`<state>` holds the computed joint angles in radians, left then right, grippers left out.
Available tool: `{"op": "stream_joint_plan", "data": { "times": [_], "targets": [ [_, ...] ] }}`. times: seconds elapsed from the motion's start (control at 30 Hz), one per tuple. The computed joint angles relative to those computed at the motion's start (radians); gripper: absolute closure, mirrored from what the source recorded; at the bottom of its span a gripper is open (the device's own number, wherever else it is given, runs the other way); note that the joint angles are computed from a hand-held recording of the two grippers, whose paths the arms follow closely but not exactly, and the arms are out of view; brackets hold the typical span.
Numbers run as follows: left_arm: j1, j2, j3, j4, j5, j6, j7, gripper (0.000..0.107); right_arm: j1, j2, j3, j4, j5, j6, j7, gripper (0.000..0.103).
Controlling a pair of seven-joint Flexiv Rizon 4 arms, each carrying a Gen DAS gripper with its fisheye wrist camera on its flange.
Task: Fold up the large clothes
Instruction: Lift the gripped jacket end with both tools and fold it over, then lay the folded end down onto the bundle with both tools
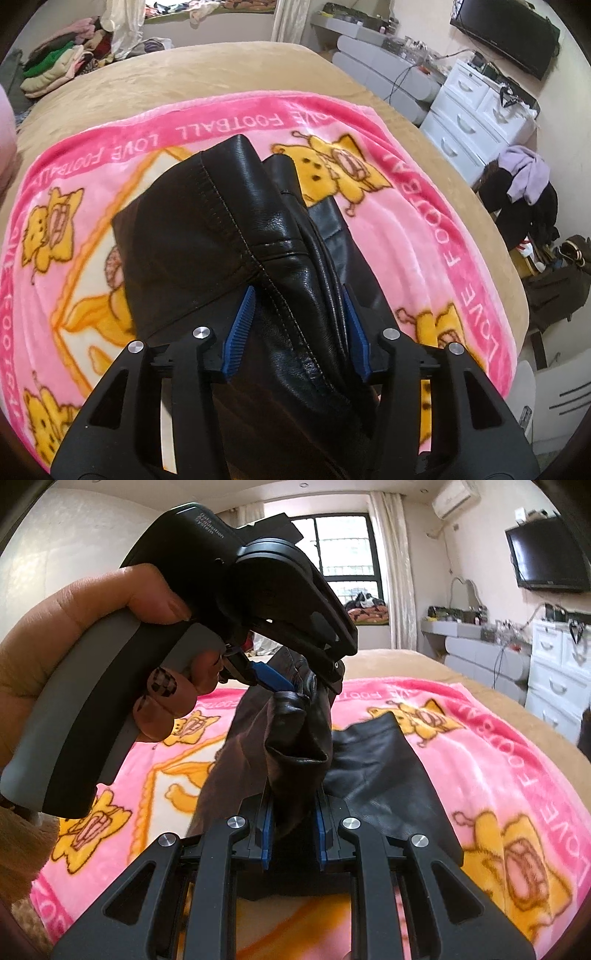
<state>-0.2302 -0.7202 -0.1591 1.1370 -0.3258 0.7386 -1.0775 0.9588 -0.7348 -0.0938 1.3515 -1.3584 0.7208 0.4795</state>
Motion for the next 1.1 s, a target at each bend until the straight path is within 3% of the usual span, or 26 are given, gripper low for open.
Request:
{"op": "stream_joint_plan", "data": {
  "times": [0.3,0.33,0.4,0.47,0.53,0.6,0.73,0.8,0.83,0.9,0.97,1.1],
  "targets": [
    [-0.050,-0.087,0.022,-0.114,0.055,-0.079,-0.054,0.062,-0.055,0.039,0.028,0.104,0.025,0.093,0.184,0.085],
    [-0.049,-0.093,0.017,-0.120,0.053,-0.085,-0.051,0.059,-0.066,0.046,0.030,0.123,0.021,0.117,0.221,0.085],
    [-0.036,-0.105,-0.007,-0.127,0.022,-0.105,-0.044,0.043,-0.084,0.062,0.026,0.161,-0.019,0.172,0.323,0.085],
    [-0.012,-0.101,-0.038,-0.112,-0.026,-0.106,-0.023,0.038,-0.100,0.070,0.030,0.183,-0.048,0.205,0.392,0.084],
    [0.004,-0.085,-0.055,-0.083,-0.065,-0.079,-0.005,0.037,-0.117,0.078,0.037,0.203,-0.068,0.233,0.451,0.083],
    [0.043,-0.051,-0.085,-0.022,-0.129,-0.022,0.042,0.030,-0.131,0.084,0.042,0.218,-0.093,0.258,0.510,0.079],
    [0.083,0.004,-0.053,0.106,-0.176,0.175,0.050,0.027,-0.169,0.091,0.054,0.233,-0.142,0.324,0.606,0.068],
    [0.108,0.011,-0.027,0.158,-0.179,0.231,0.017,0.027,-0.196,0.094,0.058,0.232,-0.176,0.386,0.654,0.049],
    [0.129,0.007,-0.021,0.178,-0.185,0.222,-0.001,0.027,-0.213,0.095,0.057,0.228,-0.208,0.430,0.686,0.047],
    [0.166,-0.010,-0.035,0.187,-0.204,0.152,-0.012,0.027,-0.236,0.094,0.069,0.213,-0.205,0.467,0.664,0.035],
    [0.179,-0.022,-0.036,0.197,-0.205,0.112,-0.017,0.027,-0.248,0.087,0.083,0.185,-0.126,0.479,0.538,0.026],
    [0.199,-0.008,-0.077,0.251,-0.250,0.140,0.039,0.027,-0.265,0.055,0.104,0.097,0.101,0.460,0.222,0.020]
  ]
}}
